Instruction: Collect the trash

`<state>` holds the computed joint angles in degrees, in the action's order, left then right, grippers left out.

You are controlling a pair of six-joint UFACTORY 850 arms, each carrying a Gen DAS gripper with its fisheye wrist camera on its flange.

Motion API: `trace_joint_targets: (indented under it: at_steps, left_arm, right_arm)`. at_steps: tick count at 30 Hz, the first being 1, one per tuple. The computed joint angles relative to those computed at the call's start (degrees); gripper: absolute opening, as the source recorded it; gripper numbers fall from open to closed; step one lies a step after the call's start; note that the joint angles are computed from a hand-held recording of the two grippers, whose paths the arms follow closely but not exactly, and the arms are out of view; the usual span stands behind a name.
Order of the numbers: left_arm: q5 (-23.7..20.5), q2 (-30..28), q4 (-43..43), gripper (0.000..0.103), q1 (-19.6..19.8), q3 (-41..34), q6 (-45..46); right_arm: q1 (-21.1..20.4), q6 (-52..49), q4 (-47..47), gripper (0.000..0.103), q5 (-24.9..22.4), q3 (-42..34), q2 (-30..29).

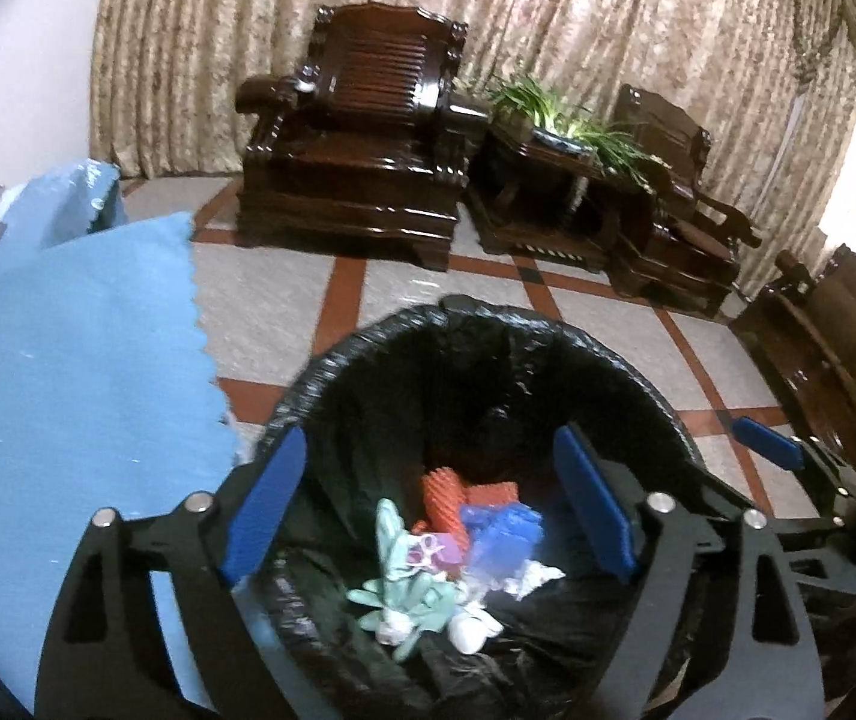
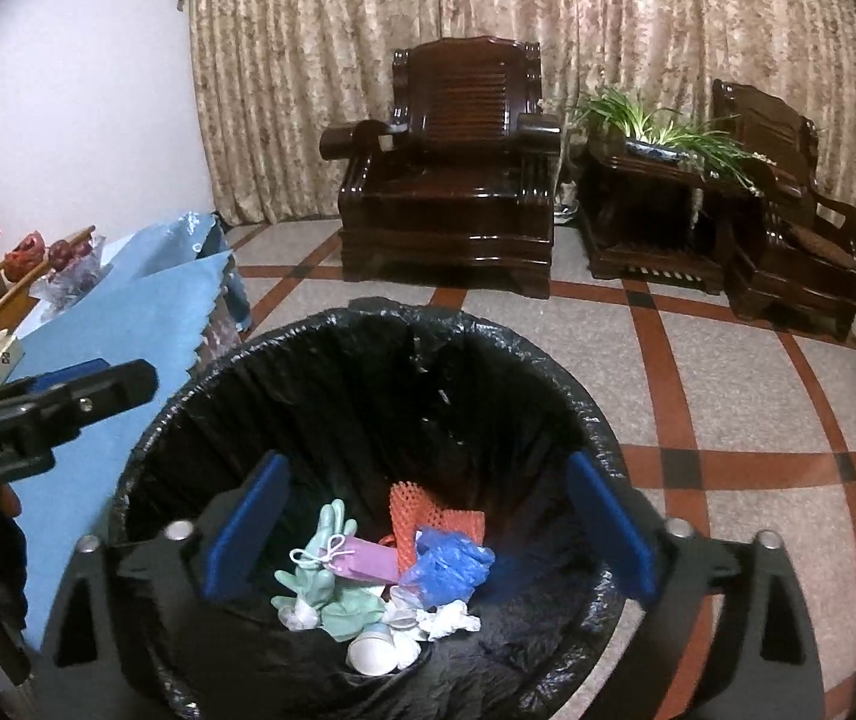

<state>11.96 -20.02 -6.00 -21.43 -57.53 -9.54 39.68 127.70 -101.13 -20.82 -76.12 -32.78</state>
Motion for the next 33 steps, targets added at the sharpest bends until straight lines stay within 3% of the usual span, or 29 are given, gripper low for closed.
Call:
trace_joint_targets:
  at_steps: [8,12,15,33]
  left_arm:
    - [0.7,5.2,-21.1,0.093,1.4,4.4,21.1]
    - [1.3,8.1,-28.5,0.094,1.5,6.9,28.2]
    - [2.0,10.6,-33.0,0.094,1.1,9.0,32.9]
    - [7.2,24.0,-50.8,0.094,-1.3,17.6,48.1]
  right_arm:
    - [0.8,1.6,-1.9,0.097,1.9,-0.2,1.1]
    - [1.8,-4.2,3.9,0.097,2.2,-1.4,1.2]
    - [2.4,-0.7,0.7,0.097,3.5,-1.2,2.0]
    - [7.5,-3.1,-1.5,0.097,2.5,-0.9,6.6]
